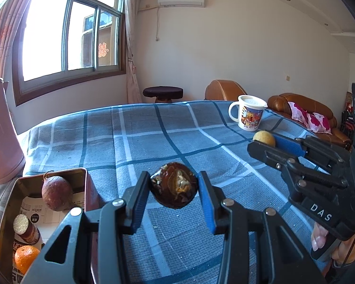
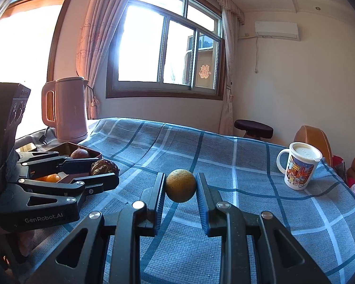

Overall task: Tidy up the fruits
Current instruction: 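Carry the tan fruit to the tin with the right tool while the left tool carries the brown fruit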

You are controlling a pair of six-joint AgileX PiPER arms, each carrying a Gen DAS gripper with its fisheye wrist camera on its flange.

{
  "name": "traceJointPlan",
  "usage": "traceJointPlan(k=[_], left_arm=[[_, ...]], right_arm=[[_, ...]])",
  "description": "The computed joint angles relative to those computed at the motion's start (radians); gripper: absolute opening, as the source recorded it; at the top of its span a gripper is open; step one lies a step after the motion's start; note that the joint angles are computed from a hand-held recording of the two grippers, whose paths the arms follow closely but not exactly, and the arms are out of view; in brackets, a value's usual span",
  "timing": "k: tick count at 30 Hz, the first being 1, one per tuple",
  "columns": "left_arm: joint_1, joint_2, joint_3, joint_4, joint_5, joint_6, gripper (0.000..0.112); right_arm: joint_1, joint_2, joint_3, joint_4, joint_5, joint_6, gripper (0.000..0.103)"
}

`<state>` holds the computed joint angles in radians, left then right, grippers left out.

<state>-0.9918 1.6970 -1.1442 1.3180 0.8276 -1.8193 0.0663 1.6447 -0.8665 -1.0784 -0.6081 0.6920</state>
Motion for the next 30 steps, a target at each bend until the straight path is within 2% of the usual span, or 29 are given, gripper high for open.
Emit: traceJointPlan(k=[30], left_arm=[[-0.031,-0.159,0.199,0.033,0.095,-0.112,0.043]], right_arm=[[0.174,-0.028,0.003,0.001,0.069,-0.012,0.027]])
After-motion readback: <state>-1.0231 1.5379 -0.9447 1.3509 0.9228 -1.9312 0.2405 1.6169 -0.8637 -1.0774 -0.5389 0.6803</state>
